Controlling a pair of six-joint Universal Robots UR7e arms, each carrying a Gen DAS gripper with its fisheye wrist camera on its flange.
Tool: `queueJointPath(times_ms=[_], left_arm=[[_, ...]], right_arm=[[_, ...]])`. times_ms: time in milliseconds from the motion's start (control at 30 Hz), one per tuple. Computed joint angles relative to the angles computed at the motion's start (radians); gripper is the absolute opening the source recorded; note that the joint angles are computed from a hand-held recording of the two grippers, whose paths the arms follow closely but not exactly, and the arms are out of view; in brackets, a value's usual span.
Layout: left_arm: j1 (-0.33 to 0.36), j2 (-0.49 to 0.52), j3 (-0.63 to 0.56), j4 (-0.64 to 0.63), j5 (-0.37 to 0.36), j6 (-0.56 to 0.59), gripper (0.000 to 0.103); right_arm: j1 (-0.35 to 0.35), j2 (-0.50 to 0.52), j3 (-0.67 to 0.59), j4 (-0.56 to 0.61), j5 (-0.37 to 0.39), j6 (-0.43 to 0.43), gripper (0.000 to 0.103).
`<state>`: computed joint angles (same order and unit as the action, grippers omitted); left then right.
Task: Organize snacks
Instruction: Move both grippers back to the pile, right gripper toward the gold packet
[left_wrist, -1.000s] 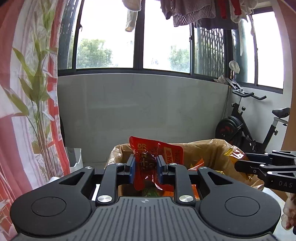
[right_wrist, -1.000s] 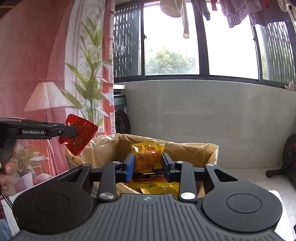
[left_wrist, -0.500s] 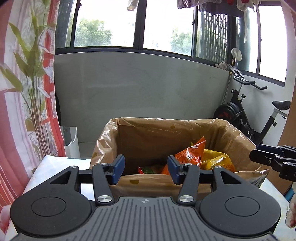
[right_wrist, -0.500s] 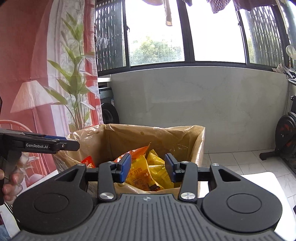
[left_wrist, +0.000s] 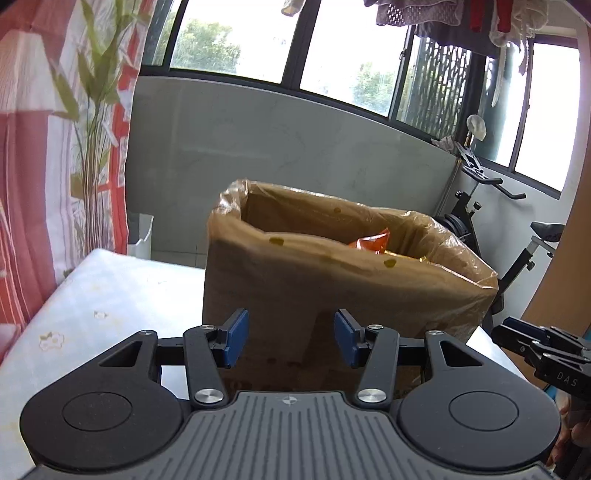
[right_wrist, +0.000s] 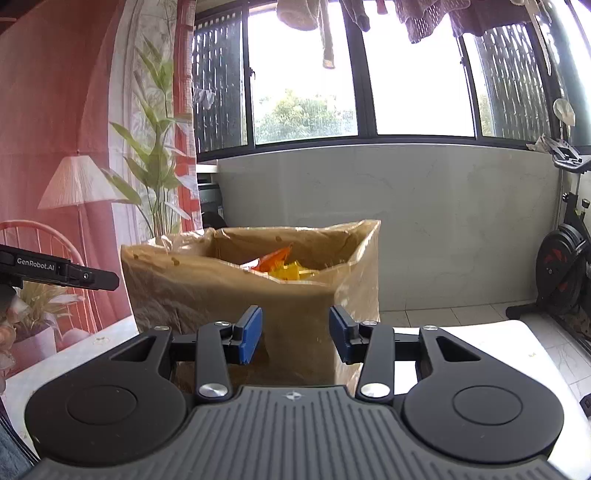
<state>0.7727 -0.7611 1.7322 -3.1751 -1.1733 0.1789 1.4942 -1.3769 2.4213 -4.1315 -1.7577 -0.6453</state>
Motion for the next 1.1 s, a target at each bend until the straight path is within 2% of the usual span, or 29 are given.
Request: queueJointPath(times_ms=[200,367,433,500,567,633,733,833,1100], left_arm=[[0.010,0.018,0.033,0.040,0.035,-0.024,0.054],[0.017,0.032,0.045,0.056,0.038,-0.038,0.054],[0.020,0.034,0.045,0.074,0.038,-0.044,0.054],[0.025,0.035,0.042,0.092,0.036,-0.056,0.054],[0.031,0.035,0.040,0.110,0.032,-0.069,0.054],[0.026,0.033,0.051,0.117,0.037,-0.082,0.054],[0.024,0.031,0.061,0.119,0.039,-0.094,0.054],[0.019,0.031,0.066,0.120,0.042,-0.103,0.054],[0.018,0.041,0.069,0.139,0.042,-0.112,0.054]], right_arm=[[-0.050,0.025,0.044,0.010,-0.028,0.042,0.044],[-0.084,0.045,0.054,0.084,-0.073,0.066,0.044],[-0.086,0.057,0.045,0.128,-0.118,0.066,0.044],[-0.087,0.063,0.039,0.170,-0.142,0.067,0.050],[-0.091,0.062,0.034,0.217,-0.149,0.067,0.068],[-0.088,0.066,0.024,0.260,-0.155,0.058,0.074],[-0.080,0.109,0.004,0.244,-0.185,0.033,0.074],[-0.067,0.134,-0.027,0.268,-0.228,0.045,0.074],[-0.057,0.190,-0.058,0.241,-0.258,0.023,0.074]])
